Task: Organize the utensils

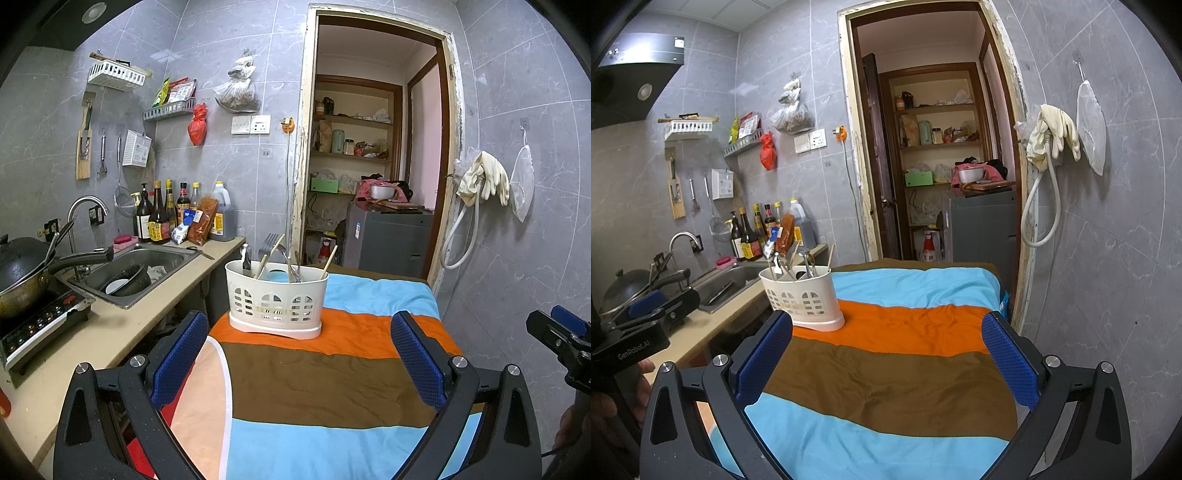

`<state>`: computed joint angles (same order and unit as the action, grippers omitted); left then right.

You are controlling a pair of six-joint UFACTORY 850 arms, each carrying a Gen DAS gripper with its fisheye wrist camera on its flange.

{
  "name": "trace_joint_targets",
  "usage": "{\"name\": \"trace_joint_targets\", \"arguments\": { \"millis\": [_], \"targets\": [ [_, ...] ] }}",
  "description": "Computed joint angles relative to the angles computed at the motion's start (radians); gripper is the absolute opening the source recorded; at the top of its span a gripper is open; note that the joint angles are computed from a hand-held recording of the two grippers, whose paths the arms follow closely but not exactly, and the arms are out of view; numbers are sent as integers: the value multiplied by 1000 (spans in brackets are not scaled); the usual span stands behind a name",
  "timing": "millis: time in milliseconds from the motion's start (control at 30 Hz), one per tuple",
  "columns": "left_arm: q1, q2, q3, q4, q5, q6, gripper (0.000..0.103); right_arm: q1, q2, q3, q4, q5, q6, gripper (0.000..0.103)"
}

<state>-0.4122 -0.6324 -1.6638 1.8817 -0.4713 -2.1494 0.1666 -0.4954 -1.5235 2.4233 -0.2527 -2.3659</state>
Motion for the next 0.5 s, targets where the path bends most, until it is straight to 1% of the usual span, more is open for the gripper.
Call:
{"name": "trace_joint_targets", "arguments": {
  "millis": [200,333,500],
  "targets": [
    [1,1,1,-7,3,5,97,0,3,3,-5,1,4,103],
    [-6,-3,-2,-17,-19,16,97,1,0,-2,-5,4,7,103],
    [-4,-10,-9,-17,-15,16,97,1,4,5,-9,3,10,103]
  ]
}}
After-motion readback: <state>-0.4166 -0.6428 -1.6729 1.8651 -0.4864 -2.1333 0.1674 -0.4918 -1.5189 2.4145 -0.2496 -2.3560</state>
